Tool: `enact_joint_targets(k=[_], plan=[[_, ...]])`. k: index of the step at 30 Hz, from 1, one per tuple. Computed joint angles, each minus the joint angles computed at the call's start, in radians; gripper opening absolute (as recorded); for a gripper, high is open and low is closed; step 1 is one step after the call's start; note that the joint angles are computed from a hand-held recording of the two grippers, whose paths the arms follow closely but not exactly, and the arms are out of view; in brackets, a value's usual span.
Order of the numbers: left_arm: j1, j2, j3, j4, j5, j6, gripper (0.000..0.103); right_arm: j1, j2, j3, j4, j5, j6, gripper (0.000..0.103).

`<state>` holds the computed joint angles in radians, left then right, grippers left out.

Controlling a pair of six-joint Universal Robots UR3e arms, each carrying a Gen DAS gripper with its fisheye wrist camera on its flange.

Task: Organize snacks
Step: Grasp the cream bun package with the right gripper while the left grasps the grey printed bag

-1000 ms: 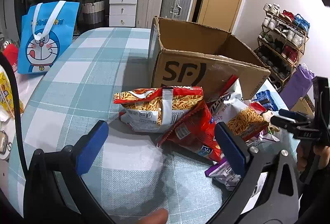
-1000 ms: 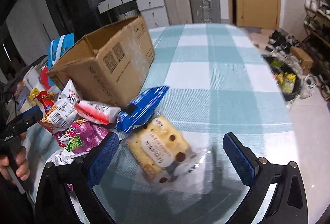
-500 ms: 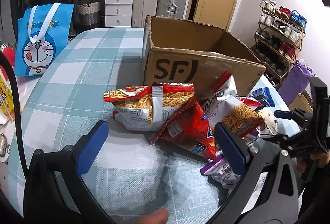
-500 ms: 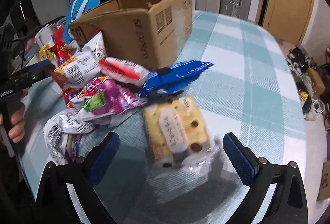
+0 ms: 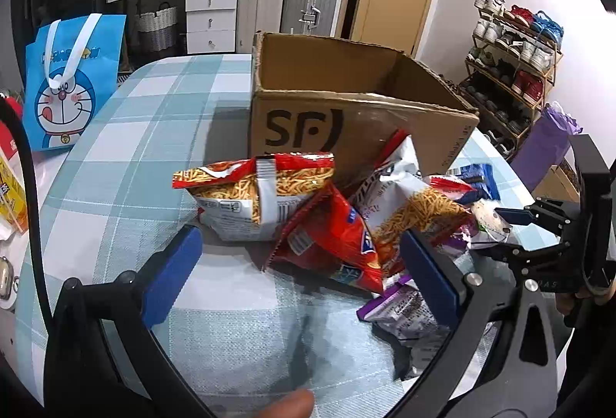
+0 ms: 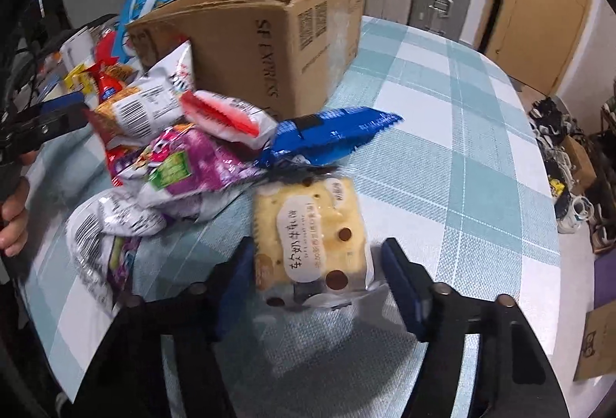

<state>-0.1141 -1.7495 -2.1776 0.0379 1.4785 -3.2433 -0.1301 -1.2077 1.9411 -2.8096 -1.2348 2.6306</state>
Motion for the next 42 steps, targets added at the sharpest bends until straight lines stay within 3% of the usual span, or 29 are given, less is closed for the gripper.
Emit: enact_joint_targets(k=[5, 12, 19, 27, 29, 33, 42], plan=[[-0.015, 0.006, 0.003, -0.003, 0.001, 0.002, 0.102, -0.013, -0.070, 0.078, -0.012, 0.037, -0.090, 0.058], [-0.030, 0.026, 0.000, -0.027, -0.022, 0.015, 0.102, -0.110, -0.235, 0.213, -0.046, 0.193, -0.165, 0.058], [-0.076, 0.030, 0.019, -0.070, -0.047, 0.044, 0.102, -0.253, -0.361, 0.282, 0.016, 0.475, -0.173, 0.058], [-0.114, 0.023, 0.058, -0.167, -0.104, 0.066, 0.102, -0.241, -0.344, 0.297, -0.100, 0.489, -0.076, 0.058], [-0.108, 0.017, 0.065, -0.193, -0.138, 0.075, 0.102, -0.239, -0.319, 0.305, -0.182, 0.483, -0.023, 0.058], [-0.137, -0.012, 0.101, -0.264, -0.124, 0.075, 0.102, -0.226, -0.275, 0.312, -0.328, 0.462, 0.099, 0.058], [-0.132, -0.055, 0.127, -0.337, -0.184, 0.073, 0.102, -0.215, -0.246, 0.302, -0.372, 0.446, 0.137, 0.058]])
